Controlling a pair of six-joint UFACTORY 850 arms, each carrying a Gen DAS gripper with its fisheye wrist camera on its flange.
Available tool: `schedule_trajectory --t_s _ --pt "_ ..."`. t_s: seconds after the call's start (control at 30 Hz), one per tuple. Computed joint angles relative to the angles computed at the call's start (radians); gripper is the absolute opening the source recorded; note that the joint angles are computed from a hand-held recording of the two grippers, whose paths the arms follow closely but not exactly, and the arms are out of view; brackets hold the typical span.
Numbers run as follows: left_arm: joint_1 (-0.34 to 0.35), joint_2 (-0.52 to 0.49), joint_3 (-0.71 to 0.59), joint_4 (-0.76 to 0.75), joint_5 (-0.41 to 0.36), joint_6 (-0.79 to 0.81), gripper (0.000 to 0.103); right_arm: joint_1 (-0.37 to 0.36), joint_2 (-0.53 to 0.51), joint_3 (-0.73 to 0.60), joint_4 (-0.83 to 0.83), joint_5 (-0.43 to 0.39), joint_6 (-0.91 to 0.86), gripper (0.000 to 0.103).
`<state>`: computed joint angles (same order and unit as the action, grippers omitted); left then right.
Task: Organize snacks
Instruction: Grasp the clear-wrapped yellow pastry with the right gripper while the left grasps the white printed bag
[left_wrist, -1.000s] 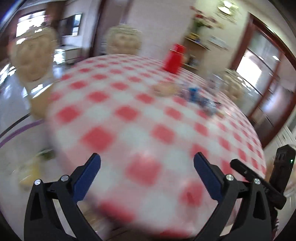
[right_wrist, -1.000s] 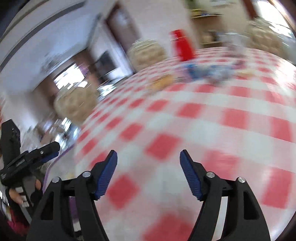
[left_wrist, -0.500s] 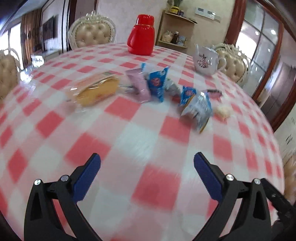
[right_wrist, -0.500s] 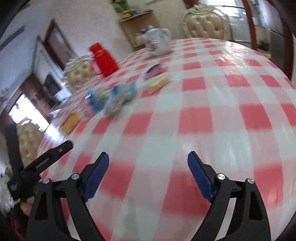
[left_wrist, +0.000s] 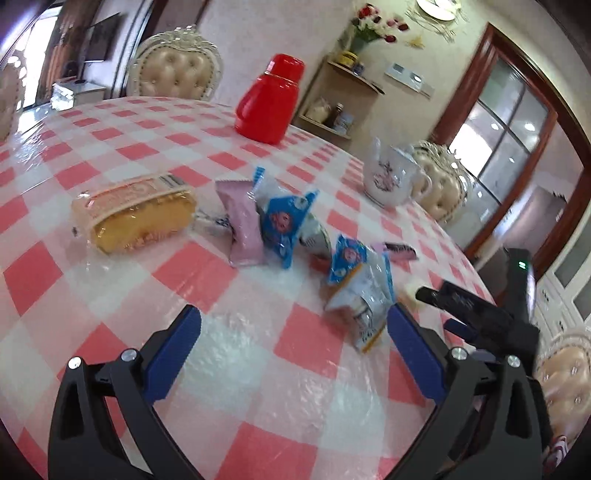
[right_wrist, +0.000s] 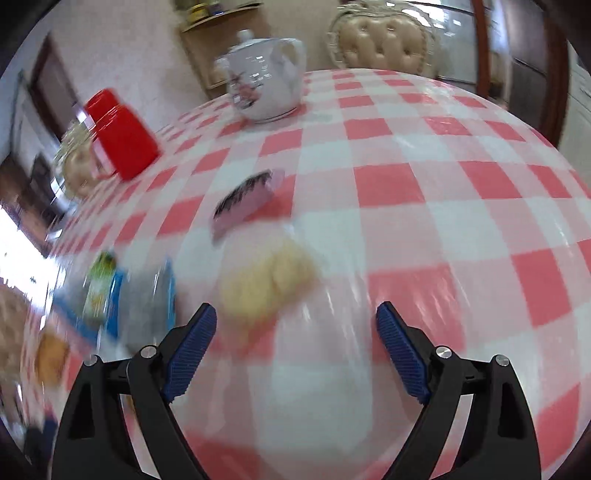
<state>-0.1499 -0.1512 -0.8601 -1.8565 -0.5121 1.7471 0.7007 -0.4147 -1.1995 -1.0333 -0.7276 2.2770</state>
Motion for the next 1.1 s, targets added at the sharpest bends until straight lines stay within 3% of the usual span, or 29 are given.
schedule_trajectory --t_s 0.17,0.23,0.37,0.47,0.63,0.77,0.93,0.97,1.07,1.1 --pt "0.013 0.006 0.004 -0.010 -0.009 0.001 0.101 -0.032 -0.167 -0.240 0.205 -0.204 -0.263 0.086" --pt "0.018 0.002 -0.001 0.031 -0.010 -0.034 0.101 -0.028 -0.194 -0.277 0.225 -0.233 -0.353 0.081" --pt "0.018 0.005 0.000 0.052 0.008 -0.052 0.101 0.016 -0.110 -0.160 0.146 -0.162 -0.364 0.039" --pt "0.014 0.004 -0.003 0.080 0.007 -0.068 0.101 0.064 -0.008 -0.018 0.066 -0.074 -0.254 0.037" --pt "0.000 0.011 0.005 0.087 0.021 -0.031 0.101 0.121 0.091 0.109 -0.027 -0.022 -0.112 0.037" --pt "-0.019 0.031 0.024 0.049 0.034 0.057 0.101 0.109 0.084 0.101 -0.008 -0.012 -0.129 0.042" --pt "-0.052 0.034 0.027 0.051 0.067 0.109 0.101 0.083 0.020 0.018 0.091 -0.064 -0.330 0.059" --pt "-0.064 0.028 0.020 0.071 0.074 0.098 0.101 0.089 0.003 -0.006 0.108 -0.094 -0.381 0.058" --pt "-0.109 -0.013 -0.031 0.199 0.105 -0.015 0.101 0.097 0.021 0.018 0.083 -0.074 -0.396 0.035" --pt "-0.123 -0.024 -0.046 0.237 0.120 -0.051 0.101 0.101 0.031 0.032 0.077 -0.069 -0.382 0.035"
